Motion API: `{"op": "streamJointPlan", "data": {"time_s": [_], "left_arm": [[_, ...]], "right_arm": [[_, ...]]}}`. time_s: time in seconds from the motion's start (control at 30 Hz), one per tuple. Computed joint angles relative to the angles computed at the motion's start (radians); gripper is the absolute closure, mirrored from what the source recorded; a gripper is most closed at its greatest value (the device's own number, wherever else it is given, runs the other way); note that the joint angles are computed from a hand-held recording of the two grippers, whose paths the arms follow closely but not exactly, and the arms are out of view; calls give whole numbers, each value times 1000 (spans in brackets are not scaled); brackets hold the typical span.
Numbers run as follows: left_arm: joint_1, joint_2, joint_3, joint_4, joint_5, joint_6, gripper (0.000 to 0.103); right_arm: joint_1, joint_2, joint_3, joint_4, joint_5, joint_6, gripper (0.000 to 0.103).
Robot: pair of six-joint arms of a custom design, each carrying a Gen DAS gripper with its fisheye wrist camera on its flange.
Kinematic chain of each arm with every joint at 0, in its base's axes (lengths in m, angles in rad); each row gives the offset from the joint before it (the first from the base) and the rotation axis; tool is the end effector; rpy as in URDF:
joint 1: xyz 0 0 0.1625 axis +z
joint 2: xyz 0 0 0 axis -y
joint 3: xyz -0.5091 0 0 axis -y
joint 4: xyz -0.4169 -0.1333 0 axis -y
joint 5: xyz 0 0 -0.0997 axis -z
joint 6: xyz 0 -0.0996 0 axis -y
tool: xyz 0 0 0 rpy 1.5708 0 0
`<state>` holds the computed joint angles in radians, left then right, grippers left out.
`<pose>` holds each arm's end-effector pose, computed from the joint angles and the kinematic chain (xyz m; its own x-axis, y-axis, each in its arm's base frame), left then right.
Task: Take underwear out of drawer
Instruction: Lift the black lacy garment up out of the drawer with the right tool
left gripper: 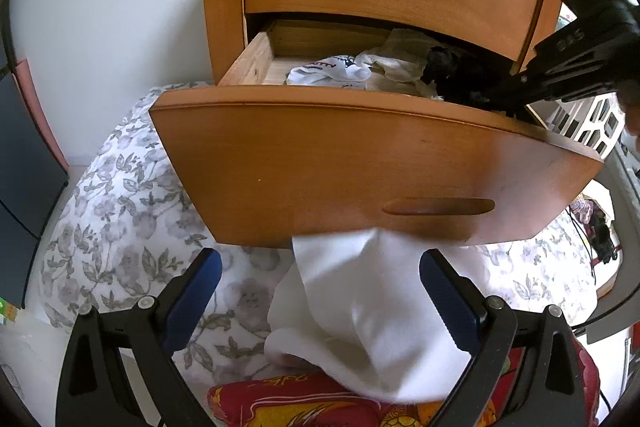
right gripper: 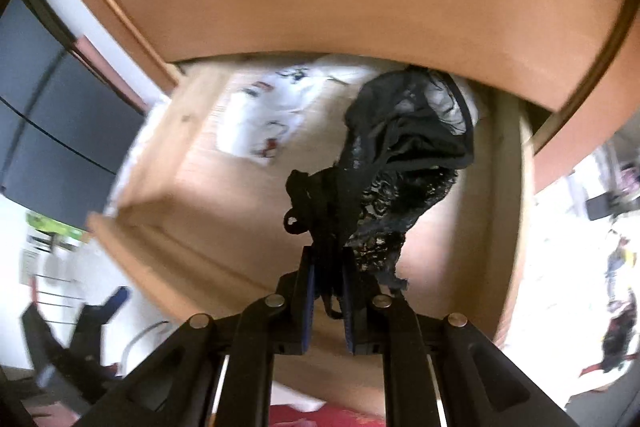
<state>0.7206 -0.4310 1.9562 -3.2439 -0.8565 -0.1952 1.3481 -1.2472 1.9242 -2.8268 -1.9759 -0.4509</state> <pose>-0.3133 -0.5393 -0.1010 -0.7044 0.3679 -0.6070 0.6183 0.7380 -0.2702 -0.0453 -0.6258 0.3619 -0.8445 0.0163 0.5354 -0.2035 0.9149 -0.3488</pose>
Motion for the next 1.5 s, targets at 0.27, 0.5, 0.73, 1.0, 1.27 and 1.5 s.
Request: {"op": "streamJointPlan", "data": {"time_s": [0.27,0.5,0.73,1.0,1.27,1.5], "left_arm": [[-1,-2,0,14,8,-14,4],[-5,-3,0,23,17,-23,4],[-7,-1,1,23,24,-29,4],[-6,-5,2,31,26,-39,4],[-14,-2,0,46,50,-46,4],[-20,1,-3,62,78,-52,4]], "right_arm": [[-13,-80,55,26,189,50,91],[0,-137,89,-10,276,47,90],[16,-195,121,-50,345,36,90],[60,-278,176,-103,374,-1,90],[102,-384,252,-167,406,-57,90],[123,-484,324,-188,411,-94,90]]}}
